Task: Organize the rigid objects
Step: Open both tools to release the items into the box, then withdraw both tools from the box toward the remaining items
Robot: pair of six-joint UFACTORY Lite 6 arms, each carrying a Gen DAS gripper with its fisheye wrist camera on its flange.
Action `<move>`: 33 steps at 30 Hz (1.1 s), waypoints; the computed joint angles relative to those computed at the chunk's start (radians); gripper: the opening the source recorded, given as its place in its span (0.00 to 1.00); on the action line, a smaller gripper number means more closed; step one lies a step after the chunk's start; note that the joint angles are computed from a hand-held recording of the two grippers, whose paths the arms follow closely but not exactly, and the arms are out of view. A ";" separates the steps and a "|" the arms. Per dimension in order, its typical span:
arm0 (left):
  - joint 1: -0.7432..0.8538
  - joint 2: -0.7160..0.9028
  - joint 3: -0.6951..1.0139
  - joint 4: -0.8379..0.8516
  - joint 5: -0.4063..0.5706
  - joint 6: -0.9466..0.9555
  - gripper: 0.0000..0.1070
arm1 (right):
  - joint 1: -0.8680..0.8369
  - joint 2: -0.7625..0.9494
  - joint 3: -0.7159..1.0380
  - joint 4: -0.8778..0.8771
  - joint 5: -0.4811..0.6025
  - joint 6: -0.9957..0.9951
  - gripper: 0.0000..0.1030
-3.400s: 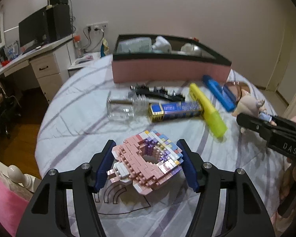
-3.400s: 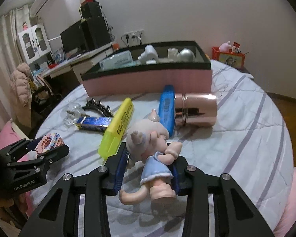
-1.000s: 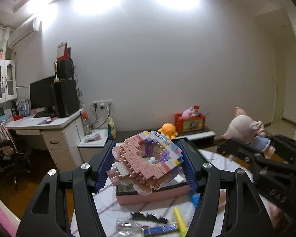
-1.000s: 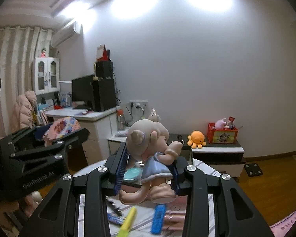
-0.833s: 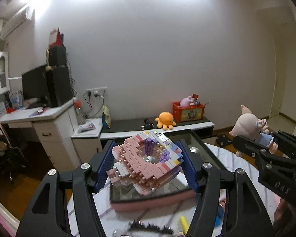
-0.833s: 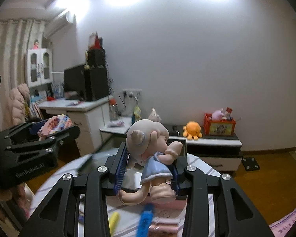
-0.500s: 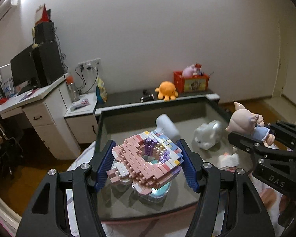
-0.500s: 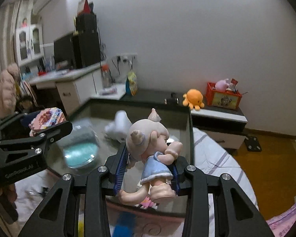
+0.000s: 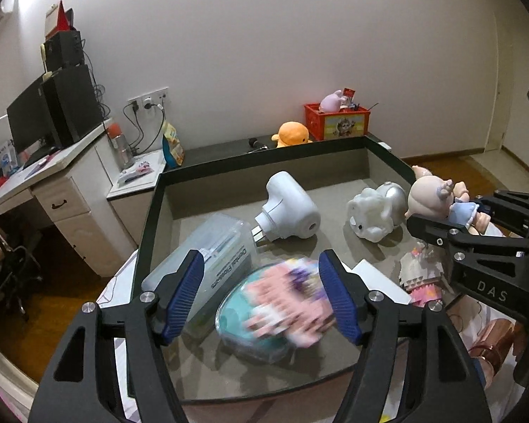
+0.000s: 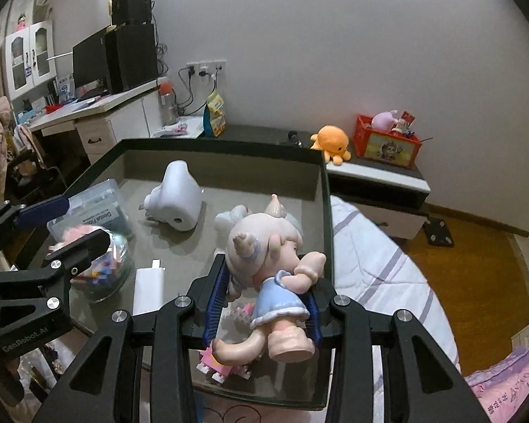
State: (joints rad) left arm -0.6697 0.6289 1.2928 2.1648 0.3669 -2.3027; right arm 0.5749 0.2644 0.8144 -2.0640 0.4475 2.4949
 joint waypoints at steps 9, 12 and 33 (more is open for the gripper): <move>-0.022 -0.252 -0.261 0.064 0.079 -0.109 0.85 | 0.028 -0.133 -0.090 0.006 0.008 0.045 0.62; -0.054 -0.415 -0.407 0.051 0.139 -0.132 0.91 | 0.141 -0.302 -0.189 0.148 0.090 -0.035 0.80; -1.142 -1.220 -0.910 -0.808 1.106 0.191 0.96 | 1.371 -0.339 -0.042 0.900 1.234 -0.122 1.00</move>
